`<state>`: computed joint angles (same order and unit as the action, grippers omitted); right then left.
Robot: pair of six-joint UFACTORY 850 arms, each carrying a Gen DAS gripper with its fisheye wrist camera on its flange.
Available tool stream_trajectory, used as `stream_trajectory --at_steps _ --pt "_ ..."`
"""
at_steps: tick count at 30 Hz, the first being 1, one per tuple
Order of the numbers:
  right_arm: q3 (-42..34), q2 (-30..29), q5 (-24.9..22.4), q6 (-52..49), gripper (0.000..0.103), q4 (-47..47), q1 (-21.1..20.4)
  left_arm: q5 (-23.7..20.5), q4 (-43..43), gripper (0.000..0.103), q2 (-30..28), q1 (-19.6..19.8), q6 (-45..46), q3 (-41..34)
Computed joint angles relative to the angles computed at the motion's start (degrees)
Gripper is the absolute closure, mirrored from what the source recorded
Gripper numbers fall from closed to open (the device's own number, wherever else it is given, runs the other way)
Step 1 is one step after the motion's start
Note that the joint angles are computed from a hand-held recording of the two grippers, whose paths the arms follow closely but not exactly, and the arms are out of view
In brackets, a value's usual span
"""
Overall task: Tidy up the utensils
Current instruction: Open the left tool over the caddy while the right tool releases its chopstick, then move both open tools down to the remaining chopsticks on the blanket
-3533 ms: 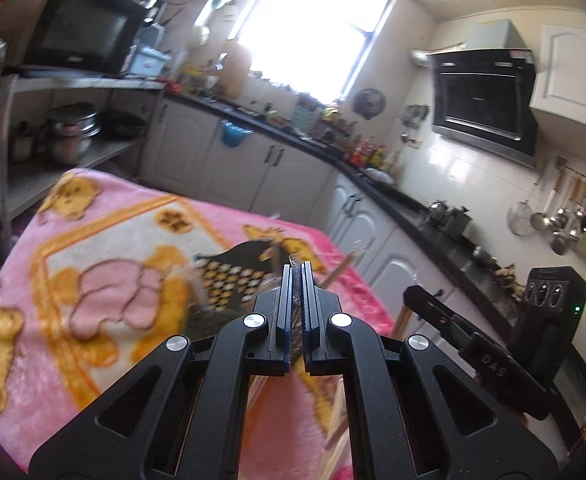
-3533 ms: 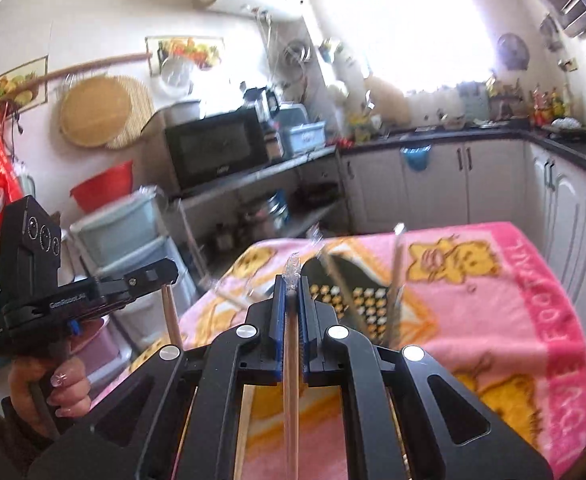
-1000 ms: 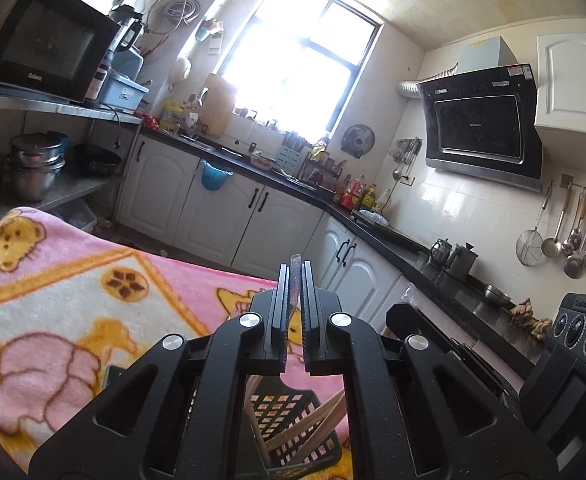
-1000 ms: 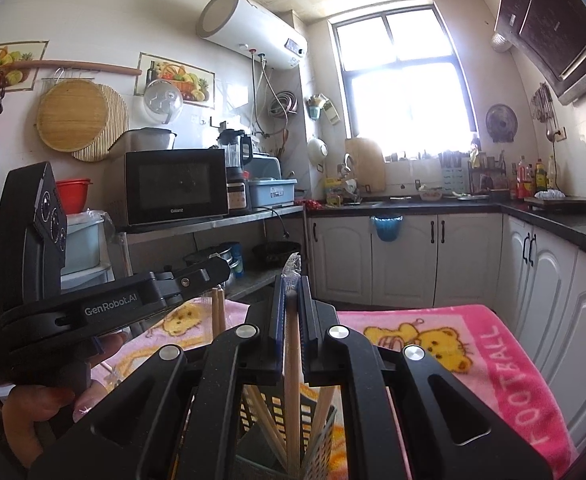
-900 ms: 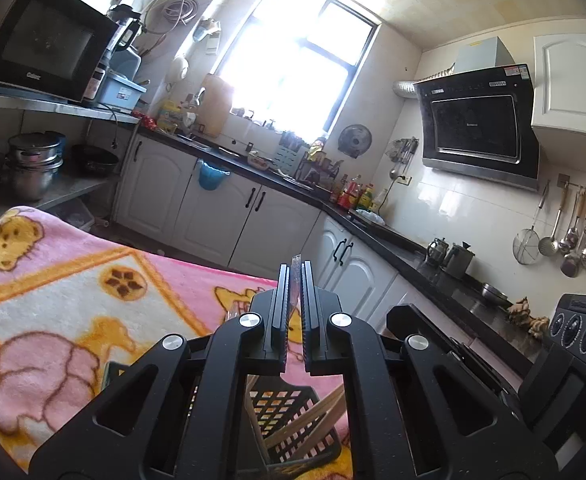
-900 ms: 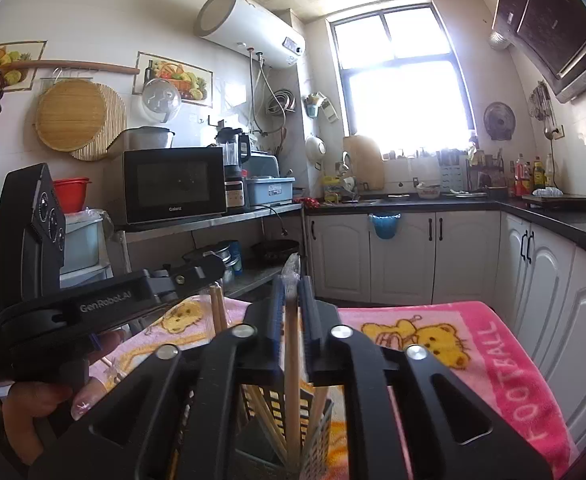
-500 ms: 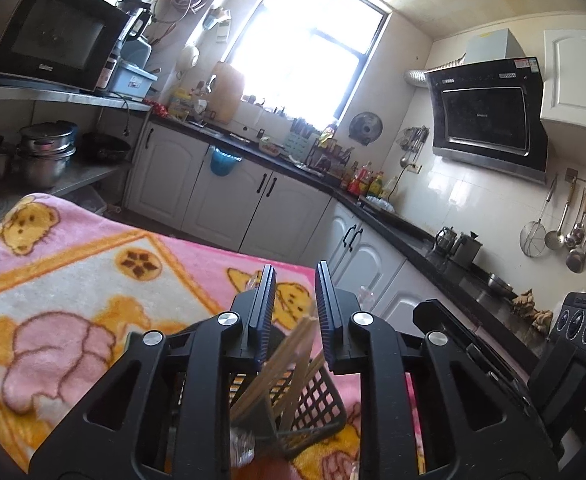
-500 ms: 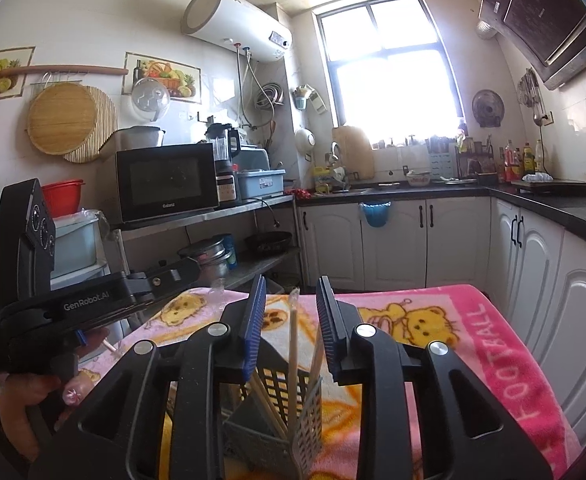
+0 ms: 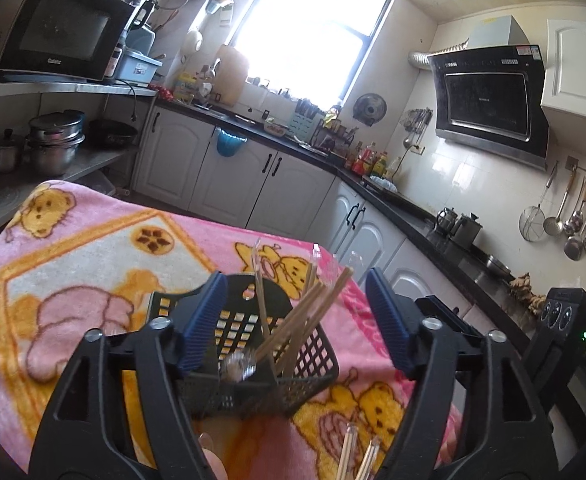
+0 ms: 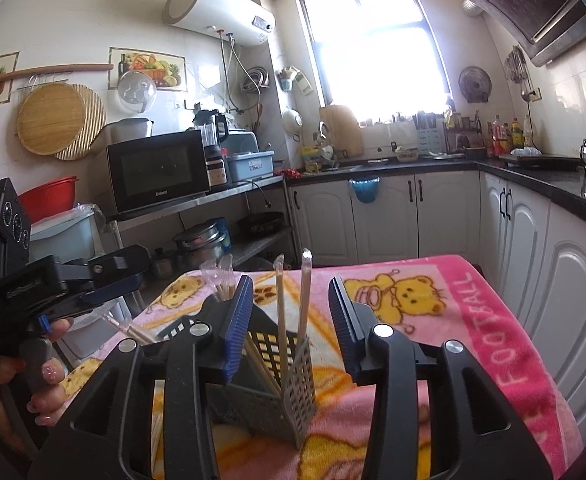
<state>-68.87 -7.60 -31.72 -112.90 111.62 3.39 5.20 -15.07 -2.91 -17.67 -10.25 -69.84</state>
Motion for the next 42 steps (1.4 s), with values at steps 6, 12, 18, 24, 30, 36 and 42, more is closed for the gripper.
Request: stream_trajectory --at_steps 6,12,18,24,30,36,42 --pt "2.4 1.7 1.3 3.5 0.056 -3.5 -0.7 0.0 -15.4 0.018 1.8 -0.7 16.2 2.5" --pt "4.2 2.9 1.6 6.0 0.052 -5.1 -1.6 0.1 -24.8 0.011 3.4 -1.3 26.1 4.1" --pt "5.6 4.0 1.9 7.0 0.050 -6.5 -1.7 0.9 -37.4 0.011 4.9 -1.9 38.8 6.0" --pt "6.6 4.8 1.7 8.4 0.049 -9.0 -1.5 1.0 -46.6 0.011 6.2 -2.2 47.5 8.0" --pt "7.7 5.4 1.7 10.4 0.049 -12.1 -1.3 1.0 -54.9 0.011 7.3 -2.2 54.6 9.9" --pt "9.0 5.9 1.7 12.7 0.049 -15.7 -1.2 0.6 -60.3 0.011 8.3 -2.0 58.5 12.0" --pt "9.8 5.8 1.7 16.6 0.049 -19.7 -1.5 0.7 -74.3 0.011 8.7 -2.1 71.7 13.4"
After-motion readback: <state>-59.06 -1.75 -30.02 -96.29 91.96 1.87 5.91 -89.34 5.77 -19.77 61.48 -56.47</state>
